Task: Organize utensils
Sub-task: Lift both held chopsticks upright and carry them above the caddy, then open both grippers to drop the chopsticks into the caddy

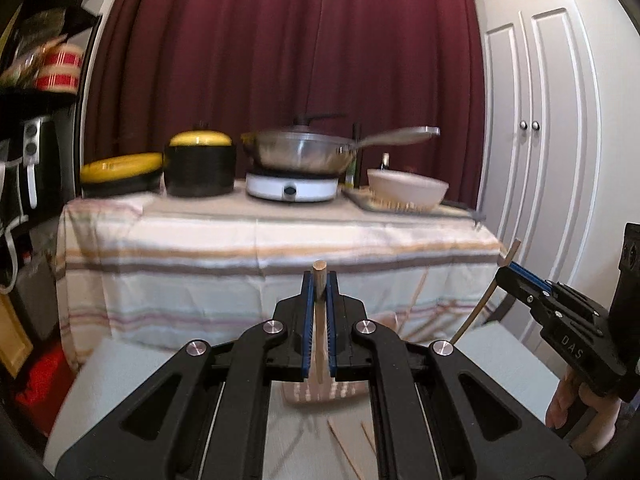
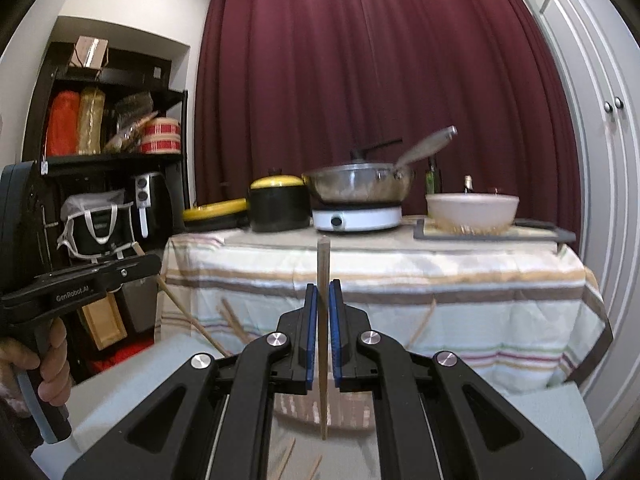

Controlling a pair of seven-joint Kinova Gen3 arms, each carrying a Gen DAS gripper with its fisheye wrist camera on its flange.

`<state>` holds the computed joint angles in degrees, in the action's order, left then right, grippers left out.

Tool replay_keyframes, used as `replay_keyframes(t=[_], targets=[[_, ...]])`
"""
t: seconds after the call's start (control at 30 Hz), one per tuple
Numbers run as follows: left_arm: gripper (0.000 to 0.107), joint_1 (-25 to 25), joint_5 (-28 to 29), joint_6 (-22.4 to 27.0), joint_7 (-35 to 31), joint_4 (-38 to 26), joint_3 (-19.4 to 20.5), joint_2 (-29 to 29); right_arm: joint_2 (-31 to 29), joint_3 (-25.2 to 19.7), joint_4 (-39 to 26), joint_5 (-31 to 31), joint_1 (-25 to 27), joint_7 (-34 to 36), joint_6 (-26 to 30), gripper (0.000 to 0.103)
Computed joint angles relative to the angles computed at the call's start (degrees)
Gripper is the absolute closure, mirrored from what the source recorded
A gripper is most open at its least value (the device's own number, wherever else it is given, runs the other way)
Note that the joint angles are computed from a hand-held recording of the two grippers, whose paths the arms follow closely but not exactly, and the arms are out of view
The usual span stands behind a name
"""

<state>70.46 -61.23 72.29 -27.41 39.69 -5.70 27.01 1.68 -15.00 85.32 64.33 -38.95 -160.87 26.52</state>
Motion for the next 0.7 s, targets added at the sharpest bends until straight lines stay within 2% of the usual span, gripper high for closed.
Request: replay_keyframes(t=[0.1, 0.37, 0.5, 0.7], targets=[[0.101, -1.64, 1.07, 0.01, -3.95, -5.7, -0.36, 2.39, 1.56, 1.18, -3.12, -1.34, 0.65, 1.53, -1.86, 0.096], [0.101, -6.29, 8.25, 1.18, -12.3, -20.77, -3.97, 10.29, 6.93, 6.64, -9.66, 2.07, -2.78, 0.22, -1.76, 0.096], [0.101, -7.45, 11.75, 1.81, -13.54, -22.24, -5.98, 12.28, 9.43, 9.27, -10.72, 4.77, -4.95, -1.62, -0.97, 0.096], [0.101, -8.93, 16.35, 1.34, -13.47, -19.53, -7.23, 12.71, 12.53, 11.26, -11.96, 0.33, -6.22, 3.54, -0.29, 0.096]])
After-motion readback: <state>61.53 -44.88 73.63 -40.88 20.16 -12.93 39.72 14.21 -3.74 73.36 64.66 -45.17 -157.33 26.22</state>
